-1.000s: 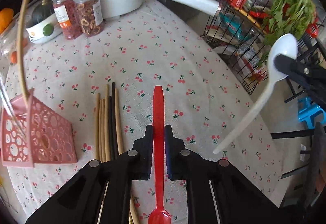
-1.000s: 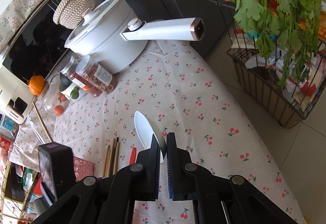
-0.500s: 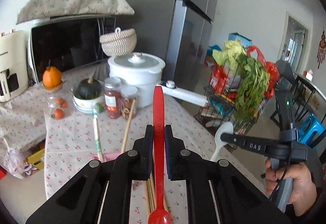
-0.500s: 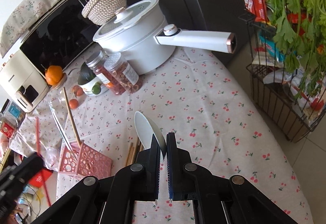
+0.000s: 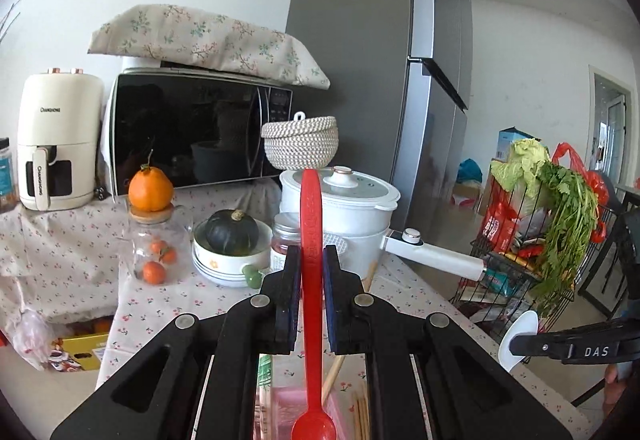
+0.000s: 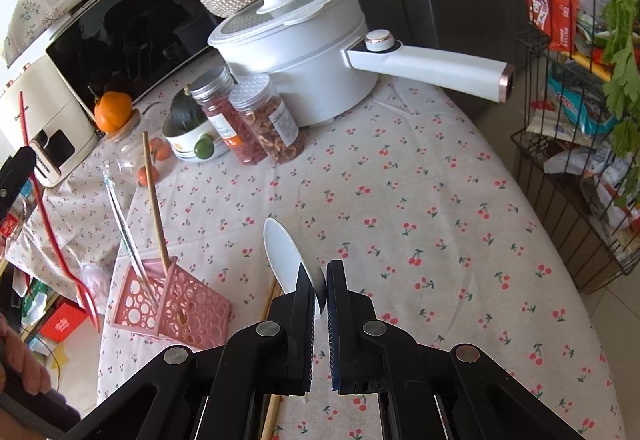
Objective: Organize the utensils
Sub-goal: 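Lift the red spoon into the pink basket and open the left gripper, then lower the white spoon into the pink basket and open the right gripper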
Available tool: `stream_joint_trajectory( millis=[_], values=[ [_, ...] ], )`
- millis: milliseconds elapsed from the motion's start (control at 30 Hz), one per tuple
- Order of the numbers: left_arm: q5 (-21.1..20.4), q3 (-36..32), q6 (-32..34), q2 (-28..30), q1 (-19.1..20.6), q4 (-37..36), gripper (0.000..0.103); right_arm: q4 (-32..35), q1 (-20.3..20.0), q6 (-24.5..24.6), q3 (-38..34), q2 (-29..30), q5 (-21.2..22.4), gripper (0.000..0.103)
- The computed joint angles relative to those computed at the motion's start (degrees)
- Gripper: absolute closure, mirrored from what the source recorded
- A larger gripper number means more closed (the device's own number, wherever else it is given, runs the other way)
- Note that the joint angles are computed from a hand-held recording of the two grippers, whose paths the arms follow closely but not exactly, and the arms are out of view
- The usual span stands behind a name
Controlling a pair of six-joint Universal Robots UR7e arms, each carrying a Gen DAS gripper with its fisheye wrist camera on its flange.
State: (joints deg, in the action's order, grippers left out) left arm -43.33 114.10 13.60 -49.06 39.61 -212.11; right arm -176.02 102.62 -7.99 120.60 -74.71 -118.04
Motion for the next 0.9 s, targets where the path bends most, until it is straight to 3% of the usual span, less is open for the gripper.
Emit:
stream_joint_trajectory(
  millis=[233,300,367,467,600,733,900],
  values=[
    [-1.4,0.9,-3.0,-0.1,2.5,3.1,0.091,-0.3,0.6,-1.6,-0.9,2.0,-1.2,0.099],
    [-1.7,1.2,-5.7,-1.4,2.7,8.1,0.079,-0.6,0.7,-1.9,-1.0,2.2,-1.3,0.099],
    [-1.5,1.9,-7.6,-2.3,2.6,9.7,0.050,-1.1,0.8,-2.0,-1.0,2.5,-1.2,0.099],
    [-1.3,3.1,-11.3,-4.5,2.0,12.8,0.044,-1.6,1.1,-1.3,-0.8,2.7,-0.6,0.099],
    [0.7,4.3,-18.8,-9.1,0.5,24.8,0.041,-2.6,2.0,-0.5,-0.7,2.9,0.9,0.099],
    [3.4,5.8,-28.5,-14.5,-1.7,39.3,0.026,-5.4,3.4,-0.5,-0.5,3.3,3.2,0.099],
    [2.5,6.3,-42.9,-20.8,-3.2,61.0,0.018,-11.2,5.1,-2.8,-0.3,5.1,5.8,0.099]
  ],
)
